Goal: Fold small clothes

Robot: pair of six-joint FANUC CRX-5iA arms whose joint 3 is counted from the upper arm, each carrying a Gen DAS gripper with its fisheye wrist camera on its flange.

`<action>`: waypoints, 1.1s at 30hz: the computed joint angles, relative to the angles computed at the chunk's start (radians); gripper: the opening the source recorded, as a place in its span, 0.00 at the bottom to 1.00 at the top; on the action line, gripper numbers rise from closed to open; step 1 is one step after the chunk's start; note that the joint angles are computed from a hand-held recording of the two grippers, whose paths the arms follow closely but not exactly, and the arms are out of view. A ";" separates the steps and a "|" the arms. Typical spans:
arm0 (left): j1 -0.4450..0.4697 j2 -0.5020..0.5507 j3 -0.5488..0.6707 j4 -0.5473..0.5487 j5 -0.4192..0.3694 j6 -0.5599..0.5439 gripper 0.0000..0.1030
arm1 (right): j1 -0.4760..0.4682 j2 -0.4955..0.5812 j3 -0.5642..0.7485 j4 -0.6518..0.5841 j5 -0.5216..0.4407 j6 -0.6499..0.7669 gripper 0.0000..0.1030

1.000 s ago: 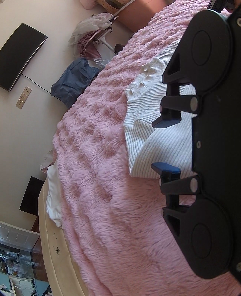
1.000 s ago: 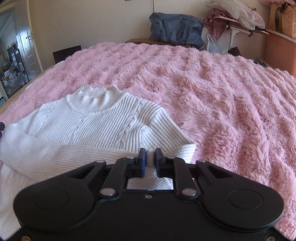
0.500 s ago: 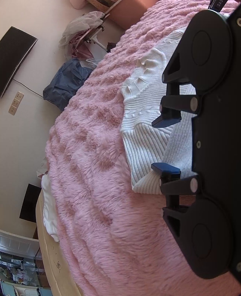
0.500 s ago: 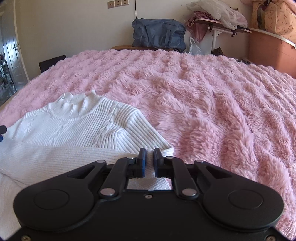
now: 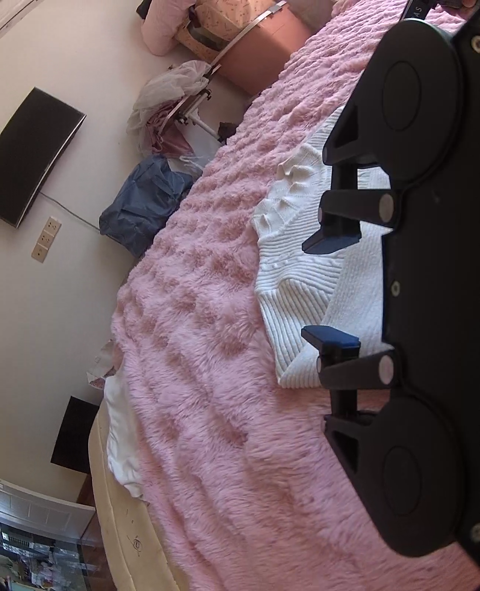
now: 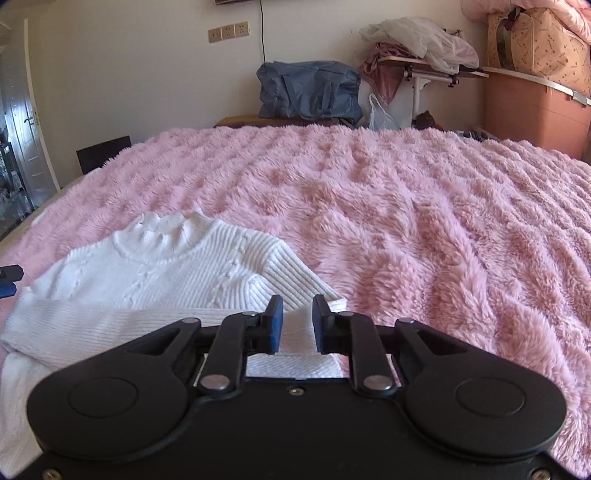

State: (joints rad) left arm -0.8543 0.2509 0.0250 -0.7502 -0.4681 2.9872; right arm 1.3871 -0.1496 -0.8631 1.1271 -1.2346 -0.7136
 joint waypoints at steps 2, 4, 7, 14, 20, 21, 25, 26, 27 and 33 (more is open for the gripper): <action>-0.010 -0.020 -0.022 0.021 0.000 -0.037 0.43 | 0.041 0.005 0.005 0.001 -0.019 0.043 0.16; -0.006 -0.027 -0.042 0.055 0.019 -0.073 0.44 | 0.074 0.029 0.015 0.000 -0.027 0.139 0.17; 0.003 -0.010 -0.040 0.104 0.005 -0.108 0.44 | 0.093 0.075 0.038 -0.006 -0.007 0.313 0.17; 0.009 0.013 -0.034 0.124 0.008 -0.116 0.44 | 0.030 0.138 0.073 0.035 0.129 0.526 0.17; 0.034 0.029 -0.033 0.202 0.029 -0.217 0.44 | 0.001 0.223 0.128 0.041 0.128 0.690 0.24; 0.039 0.033 -0.034 0.222 0.033 -0.240 0.44 | -0.002 0.228 0.131 0.044 0.130 0.700 0.25; 0.046 0.042 -0.038 0.248 0.043 -0.267 0.44 | -0.023 0.199 0.119 0.044 0.187 0.654 0.09; 0.046 0.042 -0.038 0.248 0.043 -0.267 0.44 | -0.021 0.195 0.116 0.048 0.185 0.644 0.08; 0.046 0.041 -0.038 0.250 0.044 -0.269 0.44 | -0.018 0.190 0.112 0.051 0.184 0.638 0.07; 0.052 0.015 -0.063 0.287 0.065 -0.297 0.44 | 0.024 0.138 0.094 0.046 0.181 0.607 0.04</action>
State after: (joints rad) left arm -0.8020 0.2663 -0.0376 -0.4632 -0.4033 2.6905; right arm 1.4108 -0.0112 -0.7692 1.1732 -1.0533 -0.1066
